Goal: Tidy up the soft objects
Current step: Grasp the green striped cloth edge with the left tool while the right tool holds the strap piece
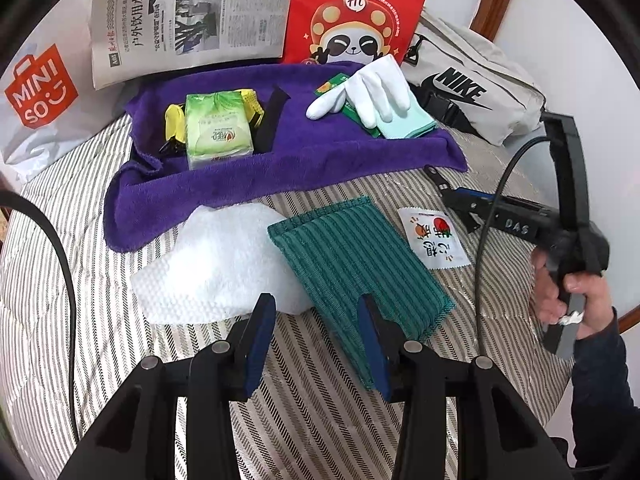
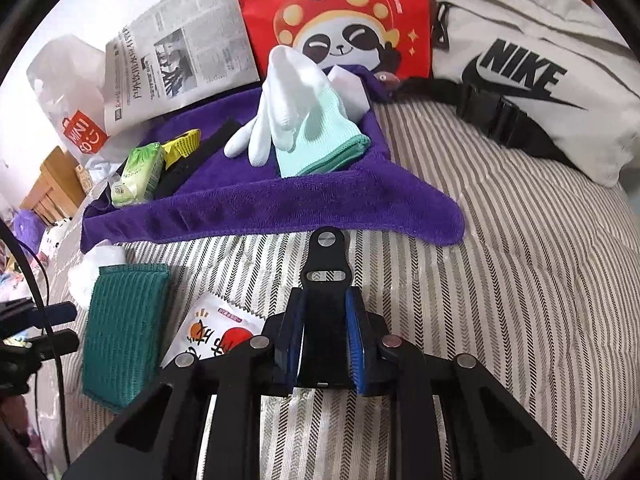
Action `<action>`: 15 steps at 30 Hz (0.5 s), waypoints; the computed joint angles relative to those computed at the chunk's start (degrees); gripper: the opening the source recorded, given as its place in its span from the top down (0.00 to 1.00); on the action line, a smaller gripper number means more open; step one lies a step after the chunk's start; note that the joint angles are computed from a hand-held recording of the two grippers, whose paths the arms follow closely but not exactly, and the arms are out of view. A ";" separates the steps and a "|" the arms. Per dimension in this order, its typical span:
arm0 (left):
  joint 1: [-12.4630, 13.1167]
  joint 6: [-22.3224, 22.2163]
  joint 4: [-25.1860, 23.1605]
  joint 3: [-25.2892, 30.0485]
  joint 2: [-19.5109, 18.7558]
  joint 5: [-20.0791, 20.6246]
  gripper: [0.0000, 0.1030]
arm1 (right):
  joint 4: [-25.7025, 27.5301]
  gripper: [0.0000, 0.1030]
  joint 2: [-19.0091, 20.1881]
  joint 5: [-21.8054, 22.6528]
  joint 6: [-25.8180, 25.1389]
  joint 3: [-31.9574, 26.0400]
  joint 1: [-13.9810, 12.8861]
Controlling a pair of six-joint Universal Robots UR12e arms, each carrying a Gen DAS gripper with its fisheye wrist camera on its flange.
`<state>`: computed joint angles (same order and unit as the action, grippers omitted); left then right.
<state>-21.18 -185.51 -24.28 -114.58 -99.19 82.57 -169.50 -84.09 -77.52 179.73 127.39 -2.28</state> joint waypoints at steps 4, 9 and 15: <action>-0.05 -0.26 -0.05 -0.03 0.01 -0.16 0.61 | 0.63 0.79 0.03 -3.25 -1.52 -0.38 1.32; -0.32 -1.11 0.09 0.24 -0.24 -0.30 0.61 | -0.25 0.78 0.58 -7.92 -2.69 -0.68 3.17; -1.46 -0.64 -0.70 1.13 -0.91 0.65 0.59 | 0.46 0.79 0.37 -6.00 -3.30 -0.68 2.37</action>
